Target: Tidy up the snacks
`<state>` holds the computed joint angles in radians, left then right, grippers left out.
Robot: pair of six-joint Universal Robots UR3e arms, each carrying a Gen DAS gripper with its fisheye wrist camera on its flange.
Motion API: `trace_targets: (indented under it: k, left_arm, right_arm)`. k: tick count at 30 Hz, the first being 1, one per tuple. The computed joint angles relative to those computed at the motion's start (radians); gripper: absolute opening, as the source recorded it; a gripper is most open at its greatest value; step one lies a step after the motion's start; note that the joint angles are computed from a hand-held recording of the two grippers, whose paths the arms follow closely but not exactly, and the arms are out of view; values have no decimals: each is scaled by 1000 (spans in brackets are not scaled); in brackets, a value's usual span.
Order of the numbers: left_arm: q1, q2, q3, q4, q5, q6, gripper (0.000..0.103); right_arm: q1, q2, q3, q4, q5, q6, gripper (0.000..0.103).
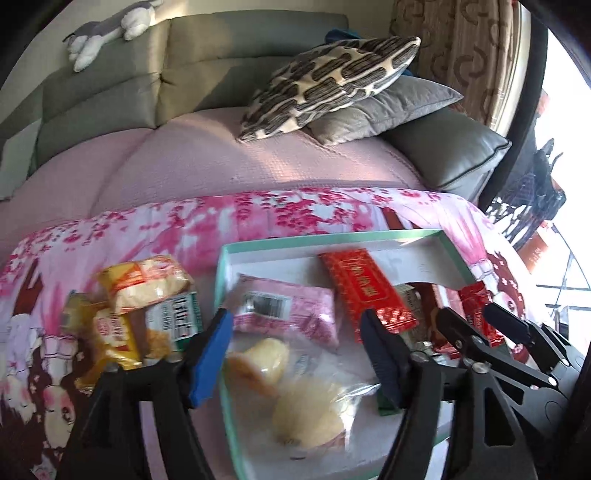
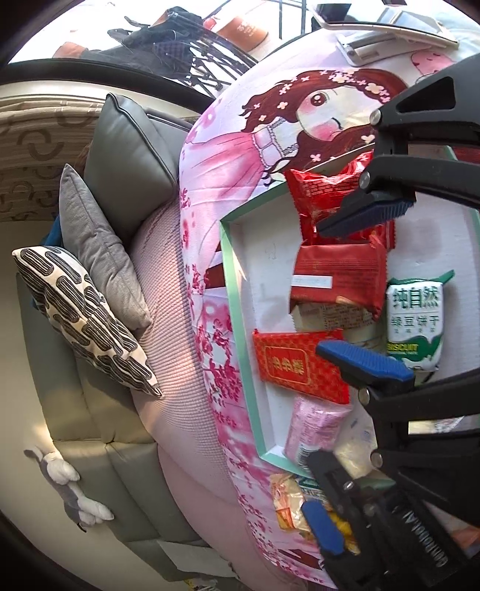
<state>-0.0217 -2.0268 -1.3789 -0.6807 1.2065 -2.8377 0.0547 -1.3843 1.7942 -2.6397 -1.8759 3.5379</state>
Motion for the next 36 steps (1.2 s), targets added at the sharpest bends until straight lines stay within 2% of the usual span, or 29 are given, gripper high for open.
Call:
trace_targets:
  k: [2, 5, 7, 11, 12, 13, 14, 19, 23, 28, 31, 36]
  left_arm:
    - [14, 11, -10, -3, 4, 2, 80]
    - [27, 20, -22, -1, 30, -1, 80]
    - [34, 22, -30, 7, 46, 0, 80]
    - [51, 24, -46, 24, 71, -2, 82]
    - [55, 27, -53, 28, 73, -3, 84]
    - [58, 27, -57, 30, 73, -3, 93]
    - [62, 29, -68, 39, 74, -3, 96]
    - [70, 26, -97, 54, 88, 2, 97]
    - [83, 21, -121, 84, 89, -8, 101]
    - [116, 17, -129, 105, 38, -32, 102]
    - [130, 22, -144, 124, 16, -22, 102]
    - [153, 23, -144, 107, -6, 1, 102]
  right_arm:
    - [4, -8, 8, 11, 4, 8, 68]
    - [12, -15, 22, 12, 10, 10, 74]
    - [21, -10, 21, 17, 3, 11, 83]
    - [16, -2, 25, 7, 28, 24, 91]
    - [11, -2, 30, 1, 40, 27, 97]
    - [9, -2, 31, -2, 47, 28, 103]
    - [8, 0, 30, -2, 49, 28, 103]
    - [14, 11, 23, 2, 29, 25, 103]
    - [13, 22, 25, -9, 31, 35, 103]
    - [26, 39, 13, -11, 12, 65, 103]
    - [29, 42, 11, -22, 25, 74, 103]
    - [59, 64, -27, 21, -17, 92, 103]
